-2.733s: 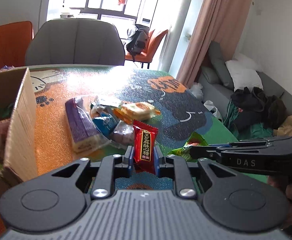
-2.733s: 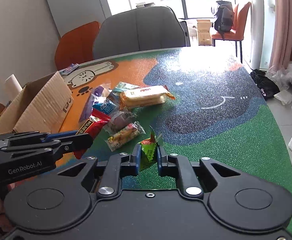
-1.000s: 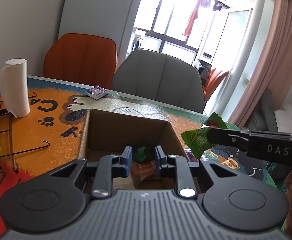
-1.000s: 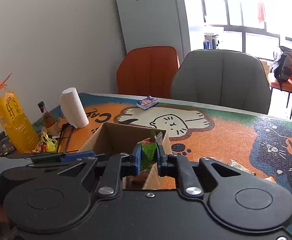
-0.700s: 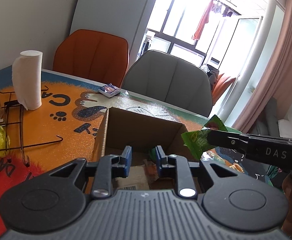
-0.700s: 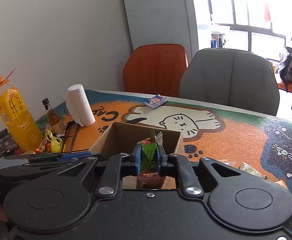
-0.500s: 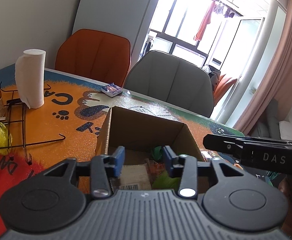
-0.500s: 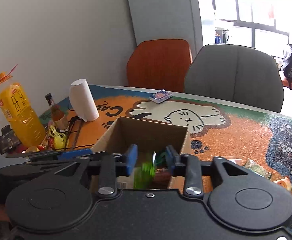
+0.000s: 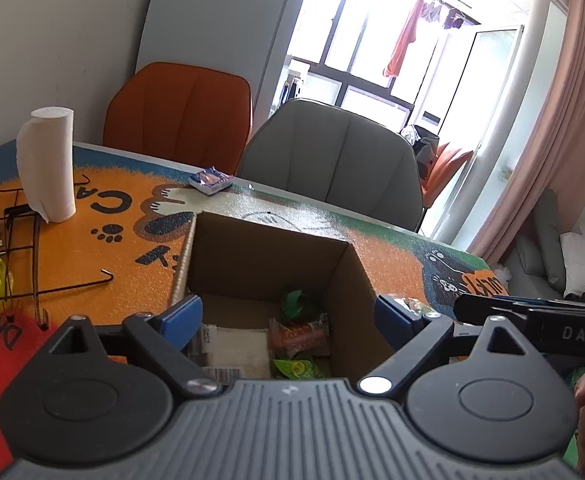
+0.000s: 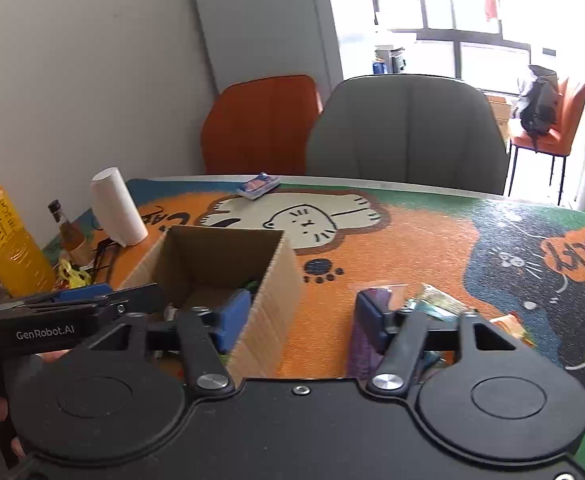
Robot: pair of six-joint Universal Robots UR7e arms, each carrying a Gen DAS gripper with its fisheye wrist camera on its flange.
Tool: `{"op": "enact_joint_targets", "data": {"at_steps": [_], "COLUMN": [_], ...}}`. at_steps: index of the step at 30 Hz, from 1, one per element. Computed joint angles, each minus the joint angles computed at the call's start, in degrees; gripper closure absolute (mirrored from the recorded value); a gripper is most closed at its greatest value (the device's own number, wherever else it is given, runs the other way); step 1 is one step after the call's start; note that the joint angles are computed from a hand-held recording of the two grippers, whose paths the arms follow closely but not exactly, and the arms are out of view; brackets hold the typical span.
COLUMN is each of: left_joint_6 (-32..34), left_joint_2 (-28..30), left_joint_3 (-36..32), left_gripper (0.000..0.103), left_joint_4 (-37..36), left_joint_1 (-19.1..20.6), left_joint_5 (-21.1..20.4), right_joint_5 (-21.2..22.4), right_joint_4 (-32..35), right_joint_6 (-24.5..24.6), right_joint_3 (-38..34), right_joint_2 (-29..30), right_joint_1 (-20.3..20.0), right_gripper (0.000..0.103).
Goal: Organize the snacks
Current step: 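Withdraw both grippers from the box back toward the snack pile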
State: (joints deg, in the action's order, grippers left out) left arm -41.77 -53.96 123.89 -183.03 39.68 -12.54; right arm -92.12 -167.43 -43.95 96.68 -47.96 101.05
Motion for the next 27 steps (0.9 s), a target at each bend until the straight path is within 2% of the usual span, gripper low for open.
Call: {"op": "enact_joint_targets", "data": {"at_steps": [4, 7, 9, 17, 27], "left_joint_6": [2.36, 1.97, 2.62, 7.7, 10.01], "left_joint_2": [1.47, 2.11, 2.6, 5.31, 8.2], "left_joint_3": [-1.03, -1.82, -2.29, -4.76, -8.07], "left_gripper": [0.007, 0.005, 0.0, 0.0, 0.0], "left_joint_4": [-2.61, -1.99, -2.77, -6.39, -5.42], "left_joint_1": [-0.22, -0.46, -0.51, -0.77, -0.82], "left_joint_5": [-0.6, -0.97, -1.75, -5.33, -9.0], "right_joint_5": [0.72, 0.95, 1.15, 0.82, 1.22], "right_joint_4": [-0.36, -1.12, -1.71, -2.17, -1.19], "right_joint_6": [0.89, 1.62, 1.86, 2.05, 1.33], "right_joint_3": [0.45, 0.88, 1.3, 2.21, 3.54], "right_joint_2": [-1.05, -1.81, -2.33, -4.26, -7.1], "right_joint_1": [-1.18, -1.98, -2.52, -4.23, -6.32], "right_gripper": [0.018, 0.006, 0.001, 0.0, 0.0]}}
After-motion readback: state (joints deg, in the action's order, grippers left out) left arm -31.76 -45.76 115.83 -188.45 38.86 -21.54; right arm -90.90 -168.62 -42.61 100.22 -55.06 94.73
